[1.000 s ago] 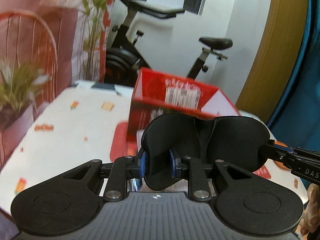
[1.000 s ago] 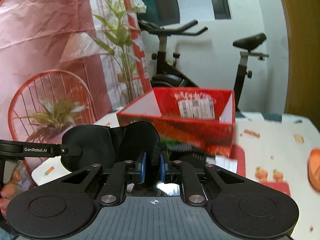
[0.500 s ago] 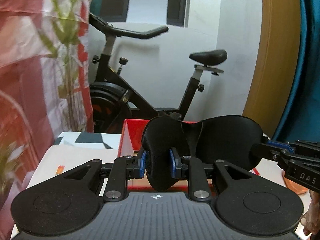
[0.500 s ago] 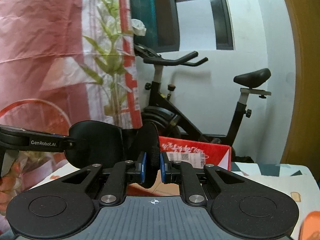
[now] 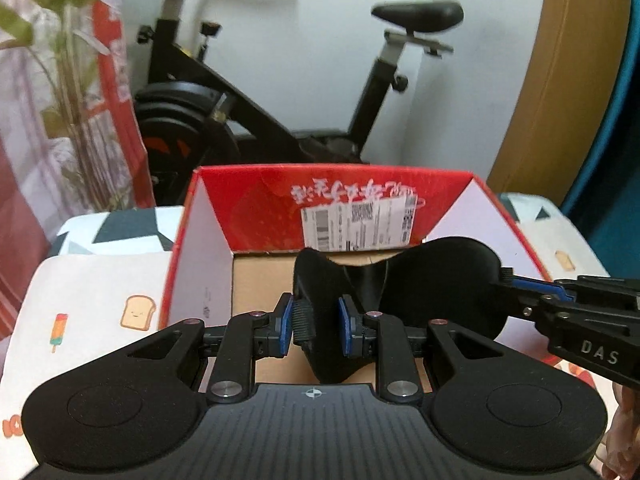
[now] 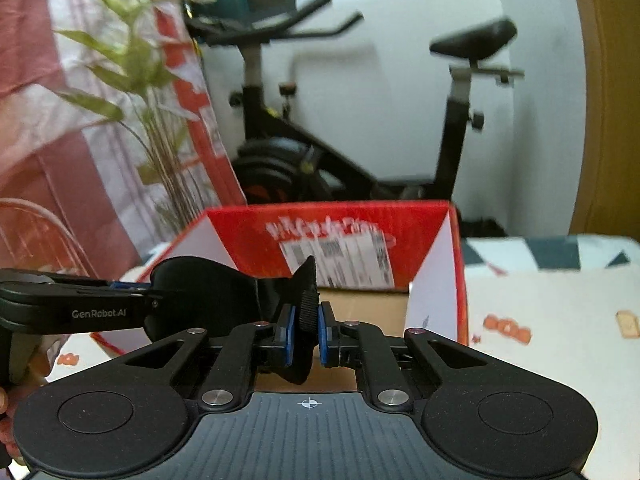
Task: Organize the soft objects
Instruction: 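Lift the black eye mask with the left tool and carry it over the box, then open the left tool to drop the eye mask into the box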
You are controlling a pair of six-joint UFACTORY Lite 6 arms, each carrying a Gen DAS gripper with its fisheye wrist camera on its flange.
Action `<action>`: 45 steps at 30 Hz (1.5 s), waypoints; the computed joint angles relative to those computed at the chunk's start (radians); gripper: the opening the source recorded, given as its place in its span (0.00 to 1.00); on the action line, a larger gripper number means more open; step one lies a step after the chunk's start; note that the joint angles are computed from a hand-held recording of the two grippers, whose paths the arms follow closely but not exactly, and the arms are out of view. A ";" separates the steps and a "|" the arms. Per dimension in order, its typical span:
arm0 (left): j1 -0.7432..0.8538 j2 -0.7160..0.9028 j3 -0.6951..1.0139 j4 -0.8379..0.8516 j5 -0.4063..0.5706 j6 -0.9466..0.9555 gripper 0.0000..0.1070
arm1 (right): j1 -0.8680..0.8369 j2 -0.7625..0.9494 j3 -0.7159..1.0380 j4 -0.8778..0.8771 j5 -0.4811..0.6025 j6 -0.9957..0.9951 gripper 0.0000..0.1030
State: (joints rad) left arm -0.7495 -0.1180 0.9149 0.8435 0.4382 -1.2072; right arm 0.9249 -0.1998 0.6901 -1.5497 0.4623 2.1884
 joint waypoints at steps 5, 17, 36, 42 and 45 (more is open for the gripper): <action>0.076 0.102 0.082 -0.284 -0.016 0.313 0.23 | -0.102 0.111 0.101 0.239 -0.125 -0.262 0.10; 0.129 0.139 0.087 -0.319 -0.056 0.374 0.23 | -0.199 0.300 0.268 0.864 -0.195 -0.847 0.09; -0.042 -0.182 -0.096 0.040 0.080 -0.007 0.49 | -0.082 0.196 0.250 0.706 0.020 -0.703 0.48; -0.220 -0.401 -0.248 0.108 0.235 -0.174 0.50 | 0.069 -0.079 0.028 0.415 0.076 -0.345 0.56; -0.361 -0.511 -0.326 0.132 0.361 -0.276 0.50 | 0.222 -0.213 -0.094 0.294 0.202 -0.172 0.56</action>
State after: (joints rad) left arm -1.1107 -0.6293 0.5888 0.9757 0.7988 -1.4829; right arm 1.1465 -0.4133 0.5962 -1.2562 0.6638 2.0166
